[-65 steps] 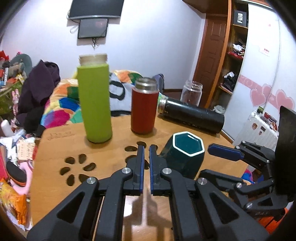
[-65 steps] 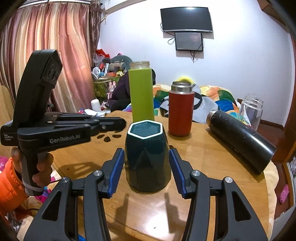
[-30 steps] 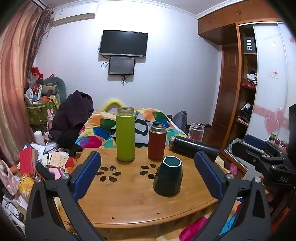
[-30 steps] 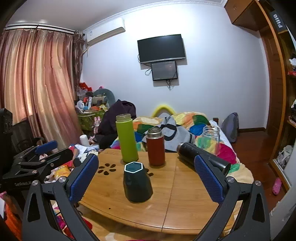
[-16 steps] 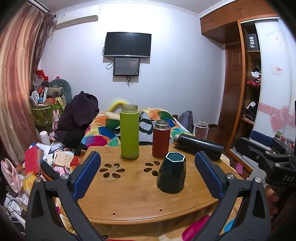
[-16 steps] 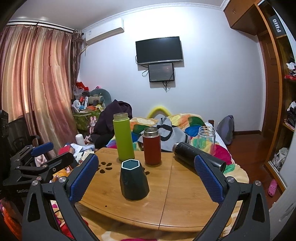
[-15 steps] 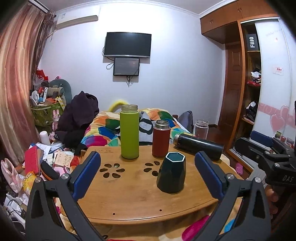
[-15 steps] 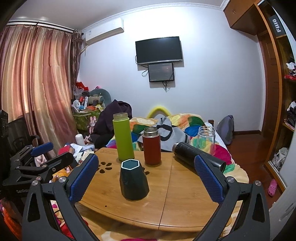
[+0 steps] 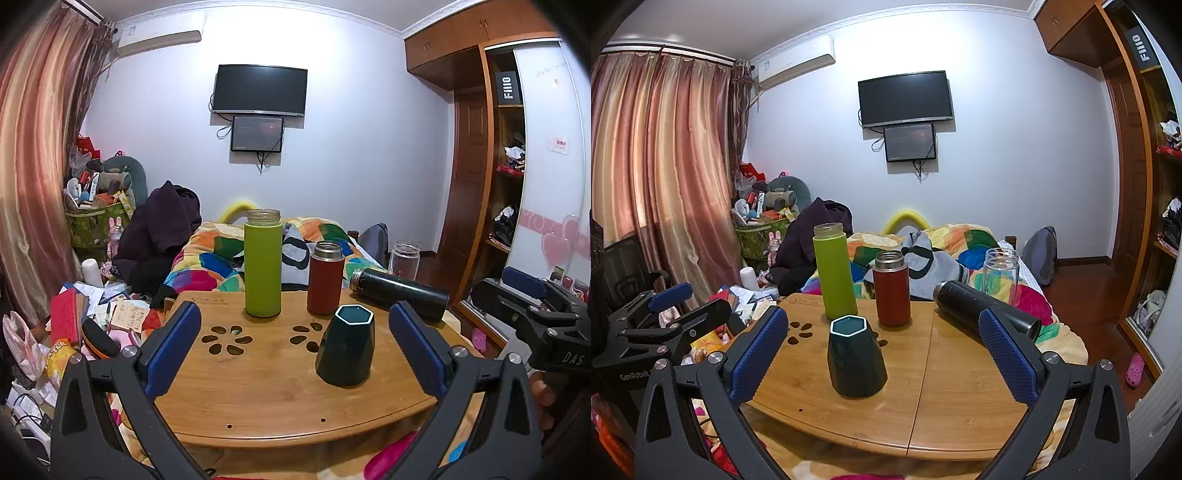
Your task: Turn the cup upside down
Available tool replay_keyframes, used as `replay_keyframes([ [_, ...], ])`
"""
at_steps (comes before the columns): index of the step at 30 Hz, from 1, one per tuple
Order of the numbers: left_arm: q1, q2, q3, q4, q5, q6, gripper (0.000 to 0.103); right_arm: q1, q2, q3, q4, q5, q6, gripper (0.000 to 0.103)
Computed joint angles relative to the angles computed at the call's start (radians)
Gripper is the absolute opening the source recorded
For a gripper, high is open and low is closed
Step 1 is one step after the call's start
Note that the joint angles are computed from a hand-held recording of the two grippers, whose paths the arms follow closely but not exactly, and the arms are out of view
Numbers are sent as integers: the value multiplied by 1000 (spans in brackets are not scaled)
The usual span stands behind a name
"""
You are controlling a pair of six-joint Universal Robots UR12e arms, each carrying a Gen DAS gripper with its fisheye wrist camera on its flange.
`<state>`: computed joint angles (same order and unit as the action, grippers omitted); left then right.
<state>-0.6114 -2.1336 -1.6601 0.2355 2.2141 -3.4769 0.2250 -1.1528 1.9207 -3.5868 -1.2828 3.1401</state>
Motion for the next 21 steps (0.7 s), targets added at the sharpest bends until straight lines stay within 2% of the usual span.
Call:
replay_keyframes([
  [21,-1,-3,2,12,12,12,103,0,1,-1,-3,0,2,103],
])
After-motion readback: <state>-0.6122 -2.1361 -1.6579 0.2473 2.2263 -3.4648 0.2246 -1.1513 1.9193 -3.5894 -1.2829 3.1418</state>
